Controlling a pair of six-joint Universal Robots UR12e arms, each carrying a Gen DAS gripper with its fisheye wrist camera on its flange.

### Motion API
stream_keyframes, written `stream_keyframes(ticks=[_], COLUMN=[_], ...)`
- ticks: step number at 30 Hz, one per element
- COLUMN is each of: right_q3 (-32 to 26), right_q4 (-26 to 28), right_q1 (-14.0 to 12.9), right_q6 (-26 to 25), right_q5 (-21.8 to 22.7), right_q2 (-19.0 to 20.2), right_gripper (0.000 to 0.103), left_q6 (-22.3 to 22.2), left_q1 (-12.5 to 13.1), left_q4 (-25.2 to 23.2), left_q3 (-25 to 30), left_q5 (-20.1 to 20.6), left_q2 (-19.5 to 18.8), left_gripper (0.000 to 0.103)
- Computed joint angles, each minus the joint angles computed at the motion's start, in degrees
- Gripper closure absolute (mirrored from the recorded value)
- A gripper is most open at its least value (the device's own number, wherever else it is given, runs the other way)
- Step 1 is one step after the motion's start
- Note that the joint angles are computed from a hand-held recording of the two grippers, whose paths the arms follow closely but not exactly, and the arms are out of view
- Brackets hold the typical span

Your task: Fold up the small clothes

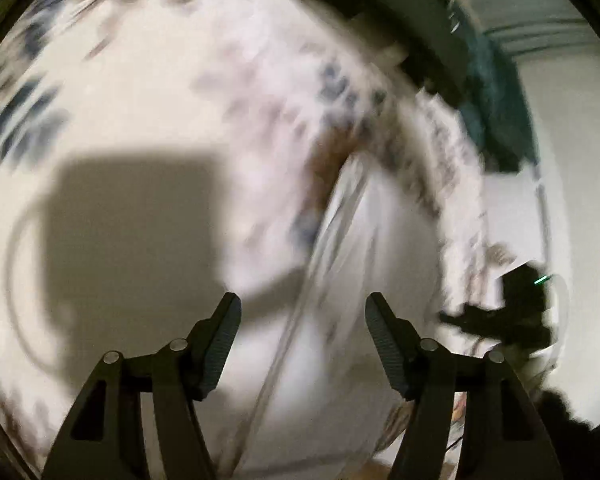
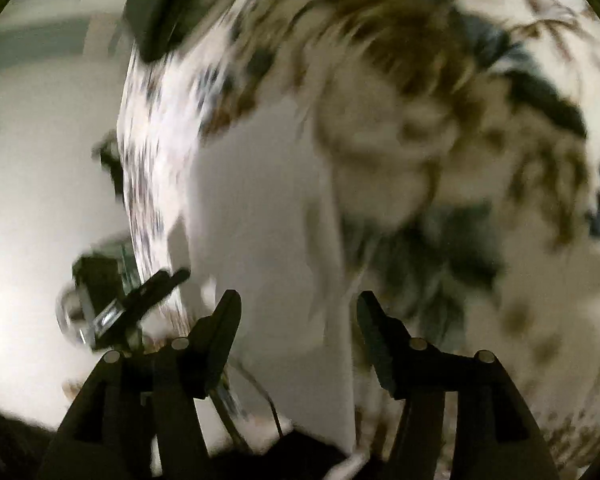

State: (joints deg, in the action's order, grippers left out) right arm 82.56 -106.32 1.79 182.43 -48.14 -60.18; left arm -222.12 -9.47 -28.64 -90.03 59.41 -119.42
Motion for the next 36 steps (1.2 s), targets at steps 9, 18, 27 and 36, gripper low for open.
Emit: stream_keyframes(ticks=[9,18,27,36], right_q3=[-4.09,-6.63,-34.27,-23.4], right_q4=[0.74,-1.94,7.03,-0.28], right_q1=[-0.42,1.5,4.32,4.22], right_q6=[-0.78,-0.79,2.3,4.42], right_q5=[14.55,13.31,6.51,-1.66], right_q2=[7.97,8.33,22.38,13.52], right_gripper=[0.038,0.084,0.08,0.068], left_q6=[8.14,6.91,8.44,4.53], left_q1=[-0.63,-1.02,1.25,0.3], left_q4=[-7.59,-6.39,-16.12,-12.18], left_q3=[17.9,17.84,37.14,25.7], left_q5=[-10.6,-5.44,-2.31,6.52], left_q2=[-13.76,-12.5,-22.11,-14.02], left_gripper=[0.041,0.089,0.081,0.04])
